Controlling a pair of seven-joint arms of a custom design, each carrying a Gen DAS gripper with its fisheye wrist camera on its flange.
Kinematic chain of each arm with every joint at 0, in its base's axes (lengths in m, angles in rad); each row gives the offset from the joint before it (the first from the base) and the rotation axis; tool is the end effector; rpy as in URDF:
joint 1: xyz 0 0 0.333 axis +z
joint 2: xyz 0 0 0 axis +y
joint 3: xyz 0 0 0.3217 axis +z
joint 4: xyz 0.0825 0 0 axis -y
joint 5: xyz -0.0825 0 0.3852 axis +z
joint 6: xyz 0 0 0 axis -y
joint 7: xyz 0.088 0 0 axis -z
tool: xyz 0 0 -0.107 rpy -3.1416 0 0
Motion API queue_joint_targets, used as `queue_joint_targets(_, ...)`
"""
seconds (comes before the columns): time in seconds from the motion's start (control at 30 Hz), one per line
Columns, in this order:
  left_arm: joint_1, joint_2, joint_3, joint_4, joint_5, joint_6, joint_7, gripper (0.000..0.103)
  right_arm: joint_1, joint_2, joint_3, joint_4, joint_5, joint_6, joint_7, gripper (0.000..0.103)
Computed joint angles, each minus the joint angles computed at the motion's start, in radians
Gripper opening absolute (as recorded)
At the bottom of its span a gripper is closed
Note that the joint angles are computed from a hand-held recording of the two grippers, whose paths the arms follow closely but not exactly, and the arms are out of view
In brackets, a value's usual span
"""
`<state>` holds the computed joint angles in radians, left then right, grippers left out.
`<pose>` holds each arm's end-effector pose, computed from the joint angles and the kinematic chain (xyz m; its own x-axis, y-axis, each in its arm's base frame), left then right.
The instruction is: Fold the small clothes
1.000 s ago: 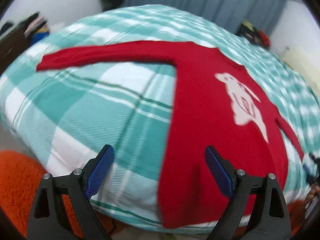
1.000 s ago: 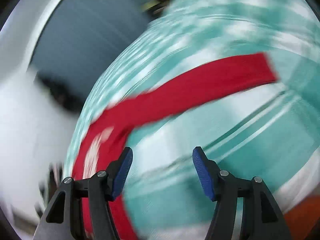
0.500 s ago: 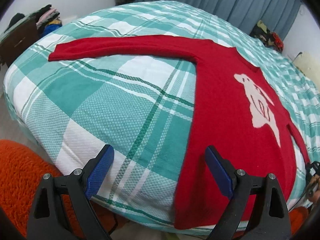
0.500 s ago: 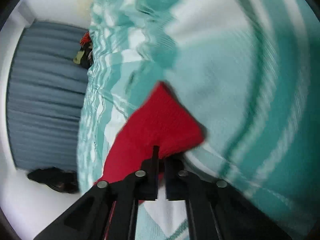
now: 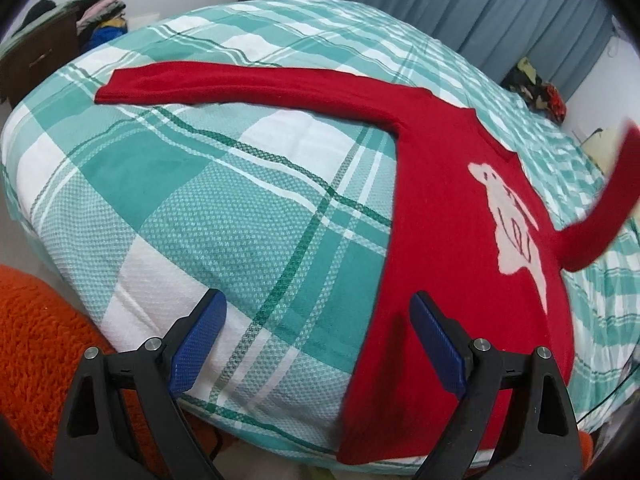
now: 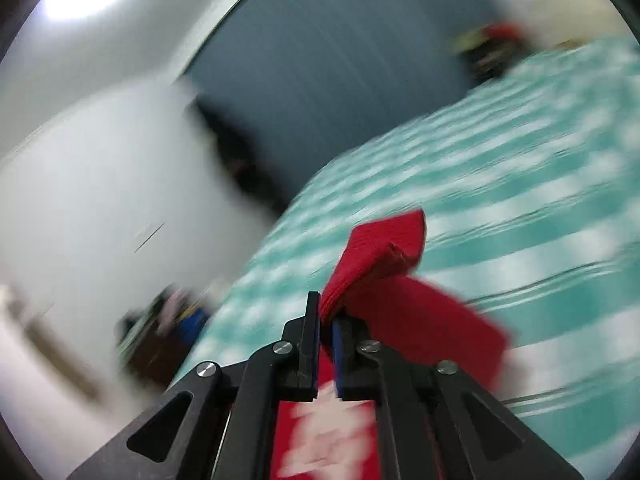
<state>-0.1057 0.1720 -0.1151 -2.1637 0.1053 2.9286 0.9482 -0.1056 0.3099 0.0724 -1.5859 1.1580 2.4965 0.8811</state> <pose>0.5882 -0.1367 0.3896 0.2245 -0.9336 0.2794 -0.8055 -0.3391 -0.4859 0.6990 -0.0354 0.5278 0.1745 -0.7687 -0.6153 -0.6918 0.3490 -0.6321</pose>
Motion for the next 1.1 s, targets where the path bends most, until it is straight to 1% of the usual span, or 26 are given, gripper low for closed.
queue_joint_targets(0.03, 0.001, -0.001, 0.000, -0.002, -0.002, 0.000, 0.002, 0.093, 0.003, 0.045, 0.009, 0.058, -0.031, -0.093, 0.033, 0.047)
queue_joint_targets(0.07, -0.001, -0.004, 0.003, -0.007, 0.004, 0.000, -0.003, 0.093, 0.008, 0.087, 0.019, 0.111, -0.063, -0.167, 0.065, 0.074)
queue_joint_targets(0.1, -0.001, -0.006, 0.006, -0.010, 0.009, 0.000, -0.007, 0.093, 0.018, 0.123, 0.030, 0.151, -0.093, -0.209, 0.077, 0.074)
queue_joint_targets(0.13, 0.000, -0.010, 0.007, -0.016, 0.010, 0.001, -0.007, 0.093, 0.028, 0.135, 0.038, 0.160, -0.112, -0.203, 0.071, 0.074)
queue_joint_targets(0.23, 0.014, -0.018, -0.003, -0.032, -0.018, 0.010, 0.012, 0.093, 0.012, 0.114, 0.047, 0.106, -0.088, -0.154, 0.046, 0.074)
queue_joint_targets(0.27, 0.019, -0.019, -0.007, -0.034, -0.029, 0.010, 0.020, 0.093, 0.006, 0.094, 0.041, 0.066, -0.080, -0.128, 0.045, 0.074)
queue_joint_targets(0.3, 0.022, -0.017, -0.009, -0.033, -0.039, 0.009, 0.027, 0.093, 0.011, 0.079, 0.020, 0.028, -0.102, -0.078, 0.073, 0.074)
queue_joint_targets(0.33, 0.023, -0.015, -0.009, -0.031, -0.044, 0.008, 0.030, 0.093, 0.012, 0.079, 0.002, 0.013, -0.132, -0.051, 0.096, 0.073)
queue_joint_targets(0.37, 0.022, -0.013, -0.008, -0.029, -0.044, 0.006, 0.029, 0.093, 0.018, 0.076, -0.013, -0.003, -0.172, -0.024, 0.131, 0.070)
queue_joint_targets(0.4, 0.017, -0.012, -0.003, -0.026, -0.036, 0.004, 0.021, 0.093, 0.017, 0.078, -0.028, -0.016, -0.213, -0.013, 0.167, 0.063)
queue_joint_targets(0.43, 0.013, -0.010, 0.001, -0.023, -0.027, 0.001, 0.011, 0.093, 0.007, 0.084, -0.034, -0.030, -0.236, -0.016, 0.192, 0.059)
queue_joint_targets(0.5, -0.008, -0.004, 0.022, -0.011, 0.022, -0.014, -0.038, 0.093, -0.022, 0.090, -0.030, -0.046, -0.243, -0.035, 0.219, 0.040)
queue_joint_targets(0.53, -0.013, -0.002, 0.027, -0.006, 0.042, -0.021, -0.057, 0.094, -0.031, 0.097, -0.027, -0.049, -0.242, -0.044, 0.235, 0.036)
queue_joint_targets(0.57, -0.022, 0.001, 0.035, 0.002, 0.068, -0.032, -0.082, 0.094, -0.044, 0.109, -0.019, -0.049, -0.228, -0.060, 0.247, 0.034)
queue_joint_targets(0.63, -0.024, 0.003, 0.036, 0.008, 0.093, -0.042, -0.104, 0.094, -0.074, 0.146, -0.003, -0.040, -0.182, -0.103, 0.268, 0.034)
queue_joint_targets(0.67, -0.025, 0.004, 0.036, 0.011, 0.104, -0.050, -0.112, 0.094, -0.075, 0.164, -0.002, -0.038, -0.181, -0.110, 0.292, 0.034)
queue_joint_targets(0.73, -0.021, 0.002, 0.032, 0.012, 0.113, -0.057, -0.117, 0.094, -0.023, 0.224, -0.050, -0.025, -0.322, -0.077, 0.422, 0.034)
queue_joint_targets(0.77, -0.019, 0.000, 0.030, 0.011, 0.115, -0.059, -0.120, 0.094, 0.005, 0.259, -0.089, -0.014, -0.422, -0.094, 0.522, 0.013)
queue_joint_targets(0.8, -0.017, -0.003, 0.031, 0.009, 0.119, -0.060, -0.126, 0.094, 0.003, 0.275, -0.092, -0.017, -0.453, -0.087, 0.561, 0.000)
queue_joint_targets(0.87, -0.012, -0.010, 0.030, -0.001, 0.122, -0.054, -0.134, 0.094, -0.048, 0.248, -0.042, -0.070, -0.389, -0.023, 0.525, 0.000)
queue_joint_targets(0.9, -0.009, -0.013, 0.031, -0.006, 0.123, -0.051, -0.142, 0.094, -0.037, 0.220, -0.048, -0.095, -0.425, 0.012, 0.531, 0.000)
queue_joint_targets(0.93, -0.007, -0.012, 0.031, -0.006, 0.125, -0.050, -0.146, 0.094, -0.026, 0.197, -0.052, -0.112, -0.469, 0.037, 0.524, 0.003)
queue_joint_targets(0.97, -0.006, -0.012, 0.032, -0.006, 0.130, -0.049, -0.153, 0.094, -0.019, 0.162, -0.046, -0.139, -0.504, 0.072, 0.487, 0.009)
queue_joint_targets(1.0, -0.008, -0.011, 0.036, -0.004, 0.142, -0.048, -0.164, 0.094, -0.021, 0.130, -0.030, -0.162, -0.513, 0.094, 0.446, 0.009)
queue_joint_targets(1.07, -0.012, -0.014, 0.043, -0.005, 0.168, -0.039, -0.189, 0.094, -0.044, 0.073, 0.013, -0.207, -0.467, 0.099, 0.347, 0.009)
queue_joint_targets(1.1, -0.012, -0.017, 0.043, -0.007, 0.177, -0.033, -0.197, 0.094, -0.043, 0.049, 0.019, -0.231, -0.456, 0.092, 0.313, 0.010)
